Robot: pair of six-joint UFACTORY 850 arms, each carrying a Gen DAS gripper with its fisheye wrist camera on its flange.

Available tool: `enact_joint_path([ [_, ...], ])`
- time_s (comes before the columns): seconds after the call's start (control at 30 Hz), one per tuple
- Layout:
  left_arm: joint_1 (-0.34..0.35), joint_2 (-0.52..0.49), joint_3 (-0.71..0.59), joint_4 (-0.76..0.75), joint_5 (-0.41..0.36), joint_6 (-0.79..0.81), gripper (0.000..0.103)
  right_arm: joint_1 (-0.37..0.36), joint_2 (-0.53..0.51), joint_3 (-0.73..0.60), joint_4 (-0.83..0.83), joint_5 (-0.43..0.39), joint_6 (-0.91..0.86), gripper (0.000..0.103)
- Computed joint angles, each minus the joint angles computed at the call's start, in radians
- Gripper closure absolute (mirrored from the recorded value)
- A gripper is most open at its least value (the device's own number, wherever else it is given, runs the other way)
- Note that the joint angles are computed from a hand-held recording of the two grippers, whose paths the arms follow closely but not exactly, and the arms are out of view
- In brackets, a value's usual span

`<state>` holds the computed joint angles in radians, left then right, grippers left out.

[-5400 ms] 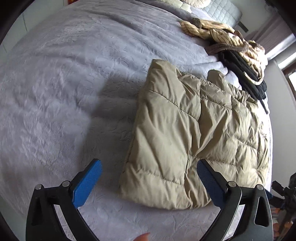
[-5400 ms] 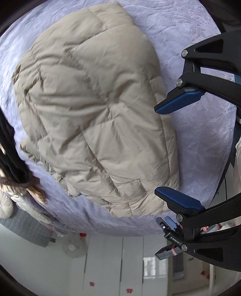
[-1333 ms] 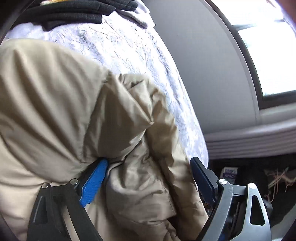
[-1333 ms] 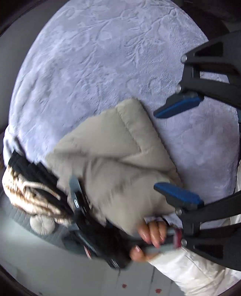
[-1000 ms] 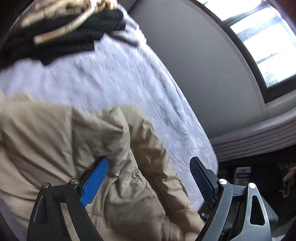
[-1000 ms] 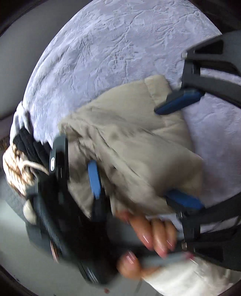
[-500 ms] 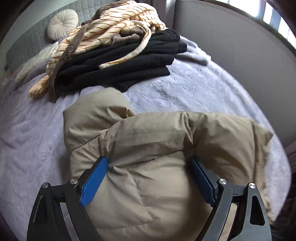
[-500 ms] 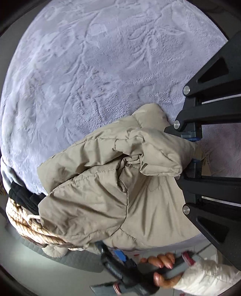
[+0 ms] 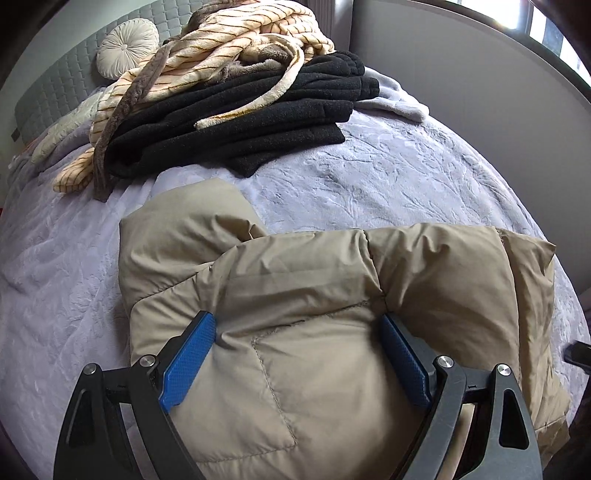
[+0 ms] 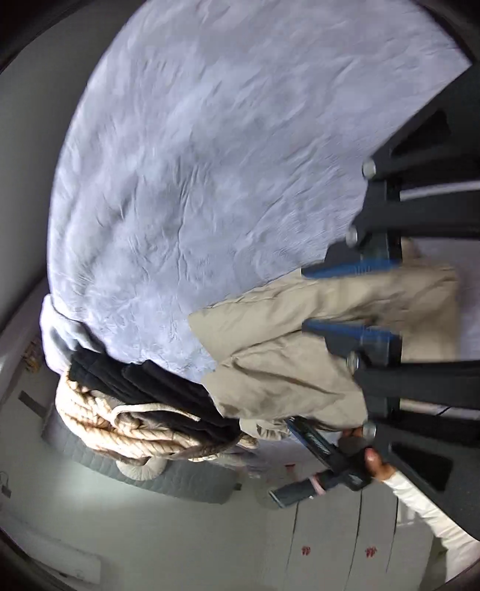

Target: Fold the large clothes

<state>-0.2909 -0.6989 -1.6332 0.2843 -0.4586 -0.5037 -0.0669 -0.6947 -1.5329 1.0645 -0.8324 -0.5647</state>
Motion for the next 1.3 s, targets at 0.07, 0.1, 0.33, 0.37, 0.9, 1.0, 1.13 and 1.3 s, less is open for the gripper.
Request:
enact_joint_path([
  [0.07,0.0,0.002,-0.007,-0.012,-0.008,-0.003,0.013,0.002,-0.118,-0.101,0.067,-0.119,0.018,0.096],
  [0.1,0.001,0.006,-0.008,-0.028,-0.007,0.001,0.013,0.002,-0.161,-0.136,0.101,-0.175,0.026,0.097],
  [0.33,-0.003,-0.012,-0.05,-0.213,0.016,0.162,0.013,0.041,-0.398,-0.369,0.203,-0.532,0.071,0.098],
  [0.37,-0.007,-0.023,-0.065,-0.23,0.014,0.179,0.013,0.046,-0.418,-0.397,0.179,-0.542,0.093,0.103],
  [0.9,-0.07,-0.145,-0.224,-0.127,-0.105,0.13,0.013,0.054,0.004,-0.061,-0.024,-0.127,-0.086,0.062],
  [1.0,-0.071,-0.145,-0.224,-0.121,-0.108,0.124,0.013,0.125,0.014,-0.049,-0.225,-0.055,-0.016,0.071],
  [1.13,-0.068,-0.132,-0.213,-0.156,-0.108,0.158,0.013,0.178,-0.049,-0.071,-0.383,0.031,0.119,0.072],
  [1.3,-0.068,-0.086,-0.178,-0.139,-0.144,0.145,0.013,0.201,-0.084,-0.113,-0.423,0.05,0.143,0.073],
])
